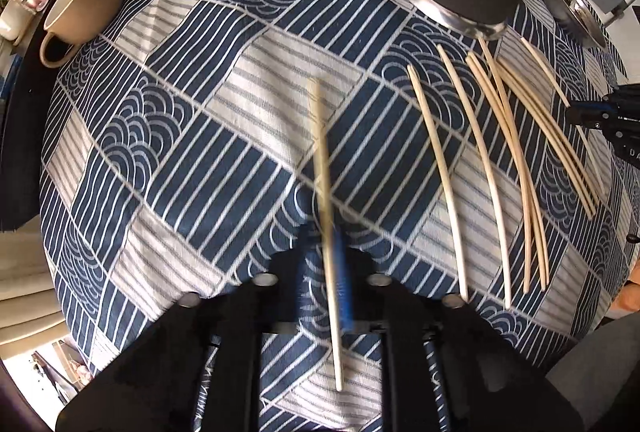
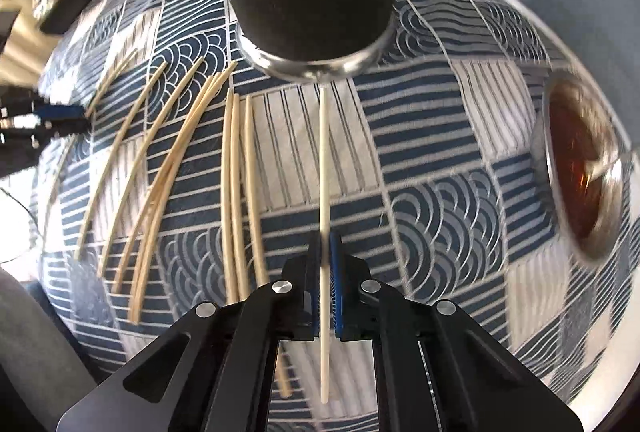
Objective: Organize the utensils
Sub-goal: 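Lift the left tool's chopstick over the black cup while the right tool carries its chopstick there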
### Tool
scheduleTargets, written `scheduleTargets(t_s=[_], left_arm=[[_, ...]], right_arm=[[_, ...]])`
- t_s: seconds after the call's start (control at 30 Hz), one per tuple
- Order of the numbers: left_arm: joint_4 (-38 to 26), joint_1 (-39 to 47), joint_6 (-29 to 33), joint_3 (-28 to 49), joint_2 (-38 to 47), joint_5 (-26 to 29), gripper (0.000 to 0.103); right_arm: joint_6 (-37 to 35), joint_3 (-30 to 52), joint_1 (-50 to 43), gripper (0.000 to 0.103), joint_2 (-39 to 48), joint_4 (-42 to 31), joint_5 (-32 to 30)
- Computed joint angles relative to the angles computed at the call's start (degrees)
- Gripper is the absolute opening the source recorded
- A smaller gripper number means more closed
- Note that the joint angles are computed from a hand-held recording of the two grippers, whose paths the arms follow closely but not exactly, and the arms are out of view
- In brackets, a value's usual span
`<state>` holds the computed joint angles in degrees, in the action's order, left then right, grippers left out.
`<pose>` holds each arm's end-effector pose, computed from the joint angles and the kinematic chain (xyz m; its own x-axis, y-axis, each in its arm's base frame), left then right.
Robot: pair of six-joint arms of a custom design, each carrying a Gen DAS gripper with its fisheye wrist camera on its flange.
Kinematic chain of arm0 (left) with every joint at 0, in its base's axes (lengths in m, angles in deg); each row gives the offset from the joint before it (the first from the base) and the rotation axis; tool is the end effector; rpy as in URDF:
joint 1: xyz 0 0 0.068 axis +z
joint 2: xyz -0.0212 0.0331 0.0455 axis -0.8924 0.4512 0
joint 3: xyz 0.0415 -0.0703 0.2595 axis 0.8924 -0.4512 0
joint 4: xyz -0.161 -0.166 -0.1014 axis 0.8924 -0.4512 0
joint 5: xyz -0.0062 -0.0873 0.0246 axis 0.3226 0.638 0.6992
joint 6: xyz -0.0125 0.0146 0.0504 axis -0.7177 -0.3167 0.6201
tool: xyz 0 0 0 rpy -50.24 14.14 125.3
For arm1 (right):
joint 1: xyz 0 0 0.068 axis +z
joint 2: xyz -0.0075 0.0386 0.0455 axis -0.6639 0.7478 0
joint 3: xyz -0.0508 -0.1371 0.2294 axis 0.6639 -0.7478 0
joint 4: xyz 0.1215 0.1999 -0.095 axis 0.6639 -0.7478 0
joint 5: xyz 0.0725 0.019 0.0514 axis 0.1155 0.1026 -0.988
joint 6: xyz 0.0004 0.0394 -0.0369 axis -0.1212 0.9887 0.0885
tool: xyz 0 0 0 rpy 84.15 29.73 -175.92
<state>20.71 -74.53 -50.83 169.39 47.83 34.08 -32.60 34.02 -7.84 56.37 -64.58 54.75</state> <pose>0.3891 -0.0807 0.0765 -0.7370 0.6619 -0.1368 0.6687 0.7435 -0.0051 0.2767 0.1851 0.0678 -0.9856 0.0285 -0.1670 0.0079 0.9924 0.1228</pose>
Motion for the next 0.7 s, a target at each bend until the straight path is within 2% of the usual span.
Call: scheduleTargets(t_s=[0.13,0.17,0.3,0.5,0.67,0.7], left_arm=[[5.2,2.1,3.2,-7.9,-4.0,-0.4,0.005],[5.8,3.1,4.1,-9.4,-4.6,-0.3,0.005],[12.0,2.1,5.0,-21.6,-12.8,-3.3,0.005],[12.8,4.3,6.9,-29.4,-21.3,-1.9,0.005],[12.2,5.4,9.1,-34.2,-31.2,-0.2,0.005],[10.2,4.3,8.4,-32.8,-32.6,-0.5,0.005]], right_arm=[[5.9,-4.9,2.7,0.005,-4.1,3.4,-0.3],[8.0,-8.8,4.5,0.005,-7.4,4.6,0.1],[14.0,-13.8,8.0,0.005,-13.5,5.8,1.6],[22.8,-17.2,14.3,0.005,-23.0,3.6,5.7],[21.7,-18.4,12.6,0.005,-27.2,3.3,6.4],[21.9,-18.1,13.1,0.005,-27.7,2.6,7.1]])
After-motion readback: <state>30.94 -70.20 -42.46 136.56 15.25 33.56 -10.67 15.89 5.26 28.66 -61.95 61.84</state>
